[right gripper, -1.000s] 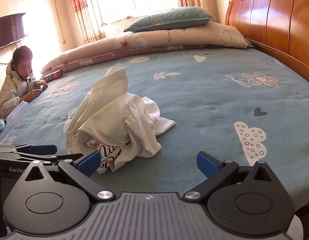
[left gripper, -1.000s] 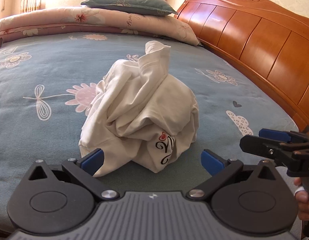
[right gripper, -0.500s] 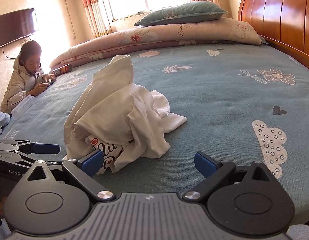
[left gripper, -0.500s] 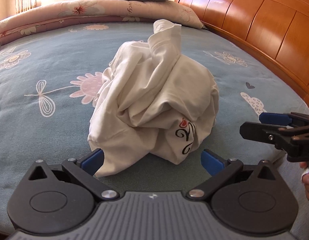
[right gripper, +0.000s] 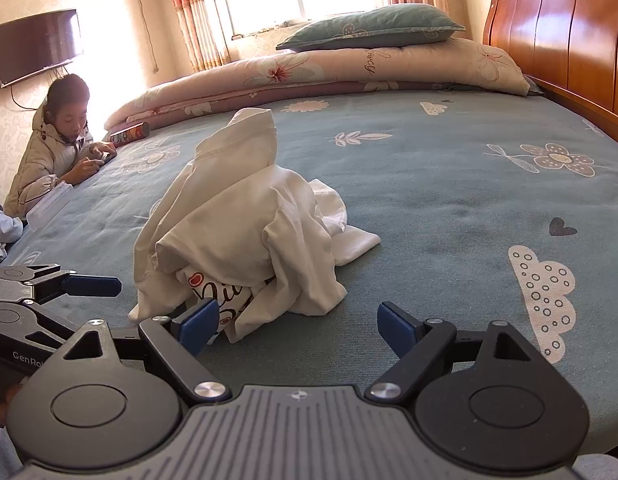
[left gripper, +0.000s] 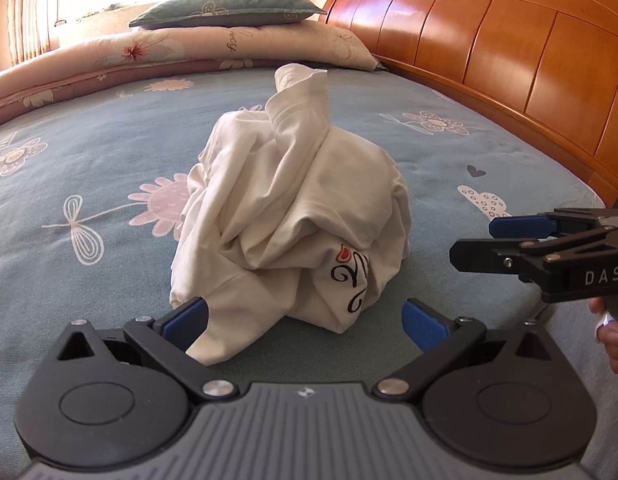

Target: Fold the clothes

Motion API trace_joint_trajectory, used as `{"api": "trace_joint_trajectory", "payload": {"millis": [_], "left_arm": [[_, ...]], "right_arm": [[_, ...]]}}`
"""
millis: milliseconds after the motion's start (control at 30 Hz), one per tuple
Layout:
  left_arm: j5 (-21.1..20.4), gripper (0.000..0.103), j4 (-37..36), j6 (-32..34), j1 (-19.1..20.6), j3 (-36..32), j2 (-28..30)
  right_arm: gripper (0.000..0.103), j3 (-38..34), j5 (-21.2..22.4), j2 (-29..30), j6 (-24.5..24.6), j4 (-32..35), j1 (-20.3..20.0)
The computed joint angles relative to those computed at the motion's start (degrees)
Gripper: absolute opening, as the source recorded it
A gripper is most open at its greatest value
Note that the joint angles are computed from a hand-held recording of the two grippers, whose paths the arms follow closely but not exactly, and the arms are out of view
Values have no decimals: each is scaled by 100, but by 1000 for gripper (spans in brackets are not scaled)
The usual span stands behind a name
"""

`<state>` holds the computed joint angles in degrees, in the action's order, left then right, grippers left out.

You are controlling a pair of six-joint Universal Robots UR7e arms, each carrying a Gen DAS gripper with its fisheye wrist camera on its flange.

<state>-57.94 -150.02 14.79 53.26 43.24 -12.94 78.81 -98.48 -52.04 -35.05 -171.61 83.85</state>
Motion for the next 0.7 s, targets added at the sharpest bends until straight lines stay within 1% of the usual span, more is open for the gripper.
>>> {"api": "trace_joint_trajectory", "payload": {"millis": [100,133,233,300,367,433,467,500,533,600,700], "left_arm": [[102,102,187,15,-36,-132,38],[114,102,354,-98,-40,-215,51],[335,102,1100,-364,-99,-620,182],[381,98,986,-196,-125,-533,156],[291,93,867,-65,-126,-439,92],[187,80,887,-103,-112,-420,39],[156,76,974,-177,-97,-467,31],[143,64,1049,-227,-81,-526,32],[131,57,1125,-275,-65,-588,34],[162,53,1238,-306,-41,-687,28],[172,52,1297,-208,-8,-792,2]], "right_arm": [[90,35,39,-22,-13,-60,5],[90,39,50,-32,-5,-51,8],[90,41,40,-63,52,19,19],[87,29,3,-73,56,63,30],[84,5,-46,-75,57,91,43],[82,-41,-87,-68,85,121,47],[81,-66,-107,-64,101,137,49],[78,-113,-118,-52,128,162,53],[77,-163,-127,-40,156,188,56],[77,-279,-138,-9,219,287,63],[77,-465,-116,57,286,446,70]]}}
